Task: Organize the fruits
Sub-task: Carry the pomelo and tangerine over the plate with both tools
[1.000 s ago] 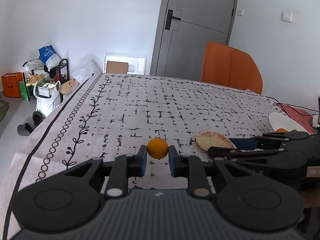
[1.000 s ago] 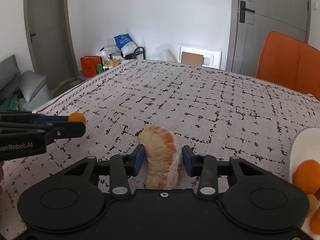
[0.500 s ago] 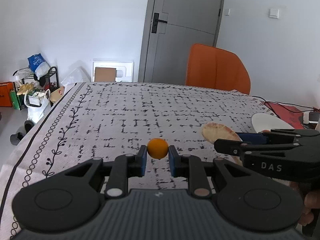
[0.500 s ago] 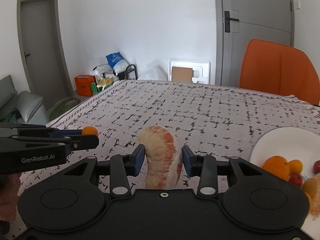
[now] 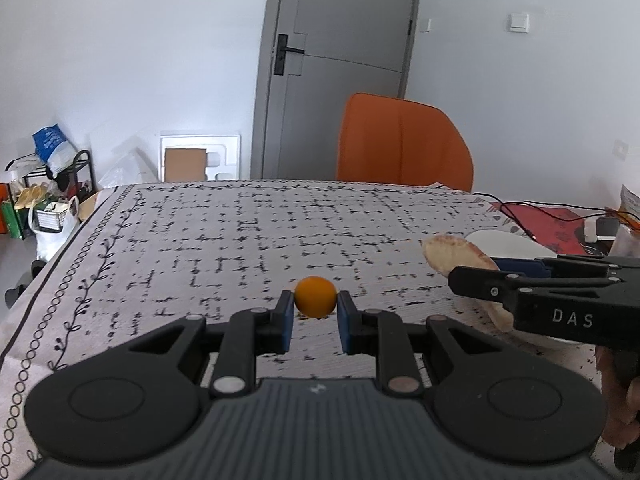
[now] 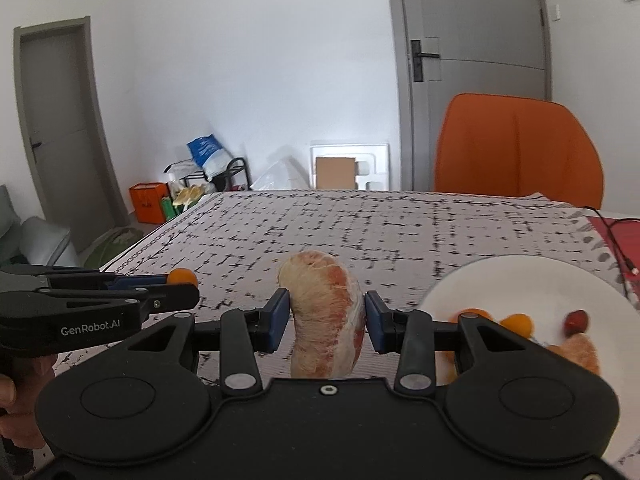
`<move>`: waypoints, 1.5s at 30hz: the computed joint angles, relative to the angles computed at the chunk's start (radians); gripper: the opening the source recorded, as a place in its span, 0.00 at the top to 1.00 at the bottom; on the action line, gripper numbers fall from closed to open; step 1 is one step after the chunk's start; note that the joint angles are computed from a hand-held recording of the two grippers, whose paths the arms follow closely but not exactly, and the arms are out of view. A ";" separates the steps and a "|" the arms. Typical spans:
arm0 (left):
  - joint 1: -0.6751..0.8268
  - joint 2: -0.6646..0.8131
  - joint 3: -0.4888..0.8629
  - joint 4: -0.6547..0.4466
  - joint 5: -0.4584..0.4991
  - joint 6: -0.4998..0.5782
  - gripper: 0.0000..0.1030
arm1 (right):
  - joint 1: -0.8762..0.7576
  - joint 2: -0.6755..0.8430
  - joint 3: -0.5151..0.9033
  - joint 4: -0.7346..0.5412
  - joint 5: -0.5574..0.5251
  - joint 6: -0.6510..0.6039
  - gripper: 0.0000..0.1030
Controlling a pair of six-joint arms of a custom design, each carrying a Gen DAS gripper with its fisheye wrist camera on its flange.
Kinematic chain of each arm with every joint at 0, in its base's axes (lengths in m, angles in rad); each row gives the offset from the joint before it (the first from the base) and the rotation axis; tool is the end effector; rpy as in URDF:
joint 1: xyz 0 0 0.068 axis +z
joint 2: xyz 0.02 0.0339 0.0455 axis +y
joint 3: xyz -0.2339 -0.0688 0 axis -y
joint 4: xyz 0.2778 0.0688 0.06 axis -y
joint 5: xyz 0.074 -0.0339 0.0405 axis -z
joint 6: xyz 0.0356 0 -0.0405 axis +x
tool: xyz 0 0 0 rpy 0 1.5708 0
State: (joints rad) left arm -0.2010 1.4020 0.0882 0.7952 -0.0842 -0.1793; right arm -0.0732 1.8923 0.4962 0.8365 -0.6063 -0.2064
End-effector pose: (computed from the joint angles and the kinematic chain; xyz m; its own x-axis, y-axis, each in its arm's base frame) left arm 0.2009 -0.0379 0.0364 -0.5006 -0.0794 -0.8620 0.0387 0.9927 -0.1139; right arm 0.2895 -0.0009 0.0175 -0.4318 -0.1372 -0.8915 -0.5211 0.8447 0.1224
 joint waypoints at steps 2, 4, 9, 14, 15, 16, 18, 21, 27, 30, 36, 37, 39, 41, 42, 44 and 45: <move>-0.028 0.003 0.009 -0.005 -0.018 -0.007 0.79 | -0.028 -0.003 -0.006 0.006 -0.019 -0.001 0.63; -0.059 0.001 0.018 -0.015 -0.037 -0.014 0.79 | -0.056 -0.006 -0.012 0.009 -0.037 -0.003 0.63; -0.137 0.008 0.038 -0.022 -0.083 -0.030 0.79 | -0.130 0.002 -0.011 0.010 -0.077 -0.011 0.63; -0.203 0.043 0.075 -0.026 -0.116 -0.040 0.79 | -0.218 0.020 0.006 0.005 -0.110 -0.012 0.63; -0.216 0.051 0.083 -0.027 -0.123 -0.042 0.79 | -0.231 0.023 0.011 0.004 -0.114 -0.010 0.63; -0.228 0.060 0.091 -0.028 -0.129 -0.044 0.79 | -0.249 0.027 0.017 0.000 -0.119 -0.009 0.63; -0.246 0.073 0.104 -0.029 -0.136 -0.047 0.79 | -0.277 0.039 0.031 -0.002 -0.127 -0.008 0.63; -0.265 0.103 0.127 -0.025 -0.145 -0.048 0.79 | -0.318 0.060 0.055 -0.008 -0.138 -0.004 0.63; -0.290 0.144 0.158 -0.022 -0.156 -0.053 0.79 | -0.373 0.102 0.101 -0.022 -0.137 0.001 0.63; -0.298 0.163 0.174 -0.024 -0.158 -0.052 0.79 | -0.393 0.124 0.123 -0.021 -0.129 0.007 0.63; -0.313 0.185 0.192 -0.022 -0.161 -0.055 0.79 | -0.409 0.161 0.159 -0.022 -0.085 0.016 0.63; -0.318 0.190 0.196 -0.022 -0.163 -0.057 0.79 | -0.409 0.166 0.164 -0.020 -0.073 0.017 0.62; -0.323 0.196 0.202 -0.022 -0.164 -0.057 0.79 | -0.409 0.177 0.175 -0.020 -0.050 0.015 0.62; -0.330 0.202 0.208 -0.024 -0.166 -0.057 0.79 | -0.409 0.192 0.194 -0.032 -0.039 0.024 0.61; -0.332 0.205 0.210 -0.024 -0.167 -0.059 0.79 | -0.412 0.198 0.204 -0.040 -0.038 0.032 0.60; -0.334 0.205 0.213 -0.026 -0.166 -0.058 0.79 | -0.416 0.203 0.205 -0.038 -0.035 0.039 0.54; -0.336 0.205 0.215 -0.027 -0.166 -0.057 0.79 | -0.418 0.201 0.199 -0.030 -0.034 0.035 0.54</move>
State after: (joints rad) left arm -0.5372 1.6071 0.3031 0.7679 -0.2507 -0.2366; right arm -0.4913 2.0933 0.6955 0.8068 -0.6406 -0.1711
